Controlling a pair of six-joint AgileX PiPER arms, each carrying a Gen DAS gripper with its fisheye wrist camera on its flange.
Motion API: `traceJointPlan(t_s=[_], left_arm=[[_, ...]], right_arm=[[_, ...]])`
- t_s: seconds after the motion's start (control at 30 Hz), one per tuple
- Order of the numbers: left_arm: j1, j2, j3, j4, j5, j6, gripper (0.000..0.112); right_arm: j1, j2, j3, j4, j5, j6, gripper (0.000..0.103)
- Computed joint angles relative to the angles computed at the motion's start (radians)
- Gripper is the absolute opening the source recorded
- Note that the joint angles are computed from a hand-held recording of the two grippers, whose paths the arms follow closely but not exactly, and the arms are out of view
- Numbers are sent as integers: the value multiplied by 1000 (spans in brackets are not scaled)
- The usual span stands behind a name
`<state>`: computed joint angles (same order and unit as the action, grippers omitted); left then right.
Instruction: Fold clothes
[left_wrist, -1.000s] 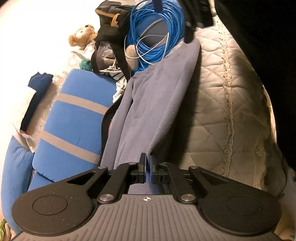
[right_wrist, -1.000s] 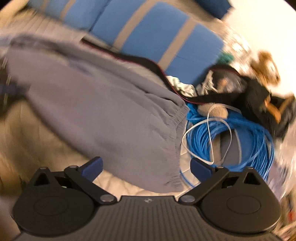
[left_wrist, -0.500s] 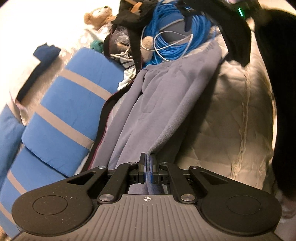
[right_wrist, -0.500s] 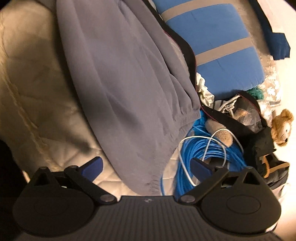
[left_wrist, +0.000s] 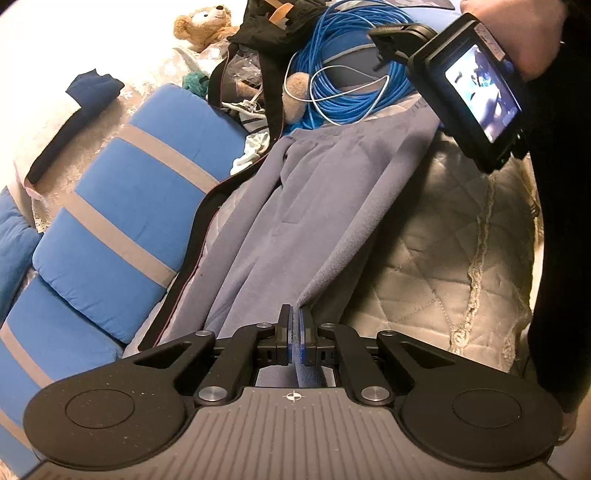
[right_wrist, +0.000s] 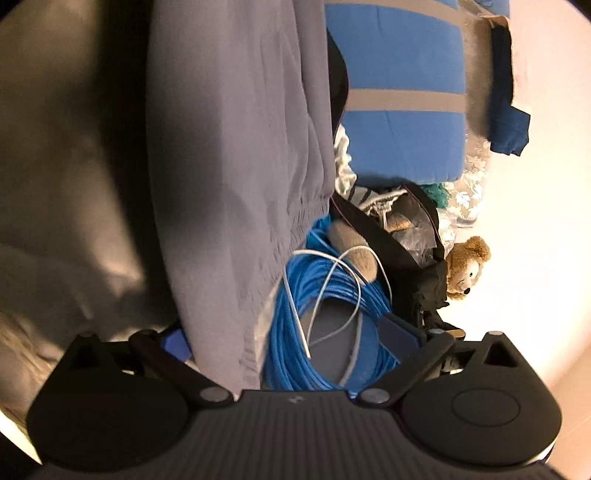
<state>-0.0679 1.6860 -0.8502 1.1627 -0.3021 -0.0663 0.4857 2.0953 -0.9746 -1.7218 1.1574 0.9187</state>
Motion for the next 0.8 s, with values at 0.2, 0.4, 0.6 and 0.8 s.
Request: traceJointPlan(t_s=[0.2, 0.4, 0.6, 0.8], left_arm=[[5, -1, 17, -12, -9, 28, 4], [6, -1, 30, -13, -6, 44, 4], [15, -6, 121, -250, -60, 313, 6], [19, -17, 317, -618, -256, 745, 33]], right_arm=[[-90, -88, 11, 64, -169, -178, 38], [-223, -221, 18, 71, -433, -400, 12], [-339, -314, -34, 246, -662, -746, 8], [-355, -334, -115, 426, -685, -938, 8]])
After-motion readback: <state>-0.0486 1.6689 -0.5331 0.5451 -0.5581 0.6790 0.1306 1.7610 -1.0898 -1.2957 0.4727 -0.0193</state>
